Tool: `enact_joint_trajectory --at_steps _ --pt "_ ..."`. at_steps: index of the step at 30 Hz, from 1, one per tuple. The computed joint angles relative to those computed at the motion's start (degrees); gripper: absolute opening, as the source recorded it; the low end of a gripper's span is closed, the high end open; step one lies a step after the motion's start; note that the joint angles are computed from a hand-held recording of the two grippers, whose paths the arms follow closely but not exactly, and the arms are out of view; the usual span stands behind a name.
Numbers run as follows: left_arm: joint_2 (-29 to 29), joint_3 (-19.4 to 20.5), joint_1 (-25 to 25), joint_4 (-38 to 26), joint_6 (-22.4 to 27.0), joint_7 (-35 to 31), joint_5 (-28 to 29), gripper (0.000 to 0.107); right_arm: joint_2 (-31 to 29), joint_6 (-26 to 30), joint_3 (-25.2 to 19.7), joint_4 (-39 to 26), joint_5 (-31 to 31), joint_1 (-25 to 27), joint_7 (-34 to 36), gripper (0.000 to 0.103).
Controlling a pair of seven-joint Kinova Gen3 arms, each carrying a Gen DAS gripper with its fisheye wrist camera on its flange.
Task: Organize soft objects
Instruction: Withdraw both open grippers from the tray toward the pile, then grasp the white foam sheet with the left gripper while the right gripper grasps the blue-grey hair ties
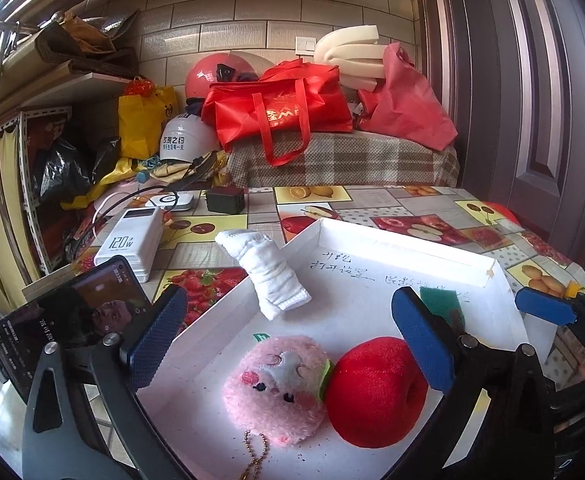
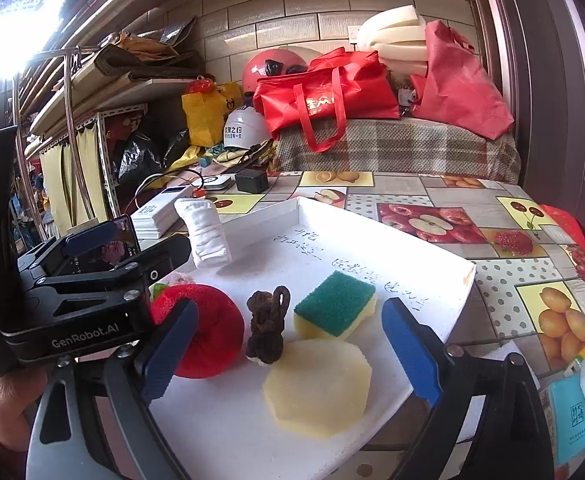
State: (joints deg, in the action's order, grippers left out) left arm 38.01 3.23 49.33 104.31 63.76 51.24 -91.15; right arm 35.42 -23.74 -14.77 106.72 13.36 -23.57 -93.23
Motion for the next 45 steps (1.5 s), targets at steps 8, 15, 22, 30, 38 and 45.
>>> enact_joint_trajectory --at_steps 8,15,22,30,38,45 --pt "0.9 -0.3 1.6 -0.3 3.5 1.0 0.5 0.103 0.5 -1.7 -0.9 0.4 0.6 1.7 -2.9 0.103" --pt "1.9 -0.6 3.4 -0.5 7.5 2.6 1.1 0.103 0.0 -4.9 0.9 2.3 -0.8 0.3 -2.6 0.103" --pt "2.3 -0.2 4.6 -0.8 9.4 3.6 2.2 0.103 -0.3 -12.8 1.8 5.9 -1.2 0.1 -2.2 0.103" --pt "2.7 -0.3 6.0 -1.6 10.3 3.2 3.2 0.103 -1.7 -13.3 1.8 8.6 0.9 1.0 -2.4 0.103" --pt "3.4 0.1 8.5 -2.9 11.4 1.8 3.8 0.103 -4.2 -17.6 0.6 15.0 11.0 7.8 -5.5 0.103" --pt "4.0 1.0 10.6 -6.1 6.7 -4.4 0.1 0.103 -6.9 -20.8 3.7 20.1 13.1 13.7 -7.1 0.103"
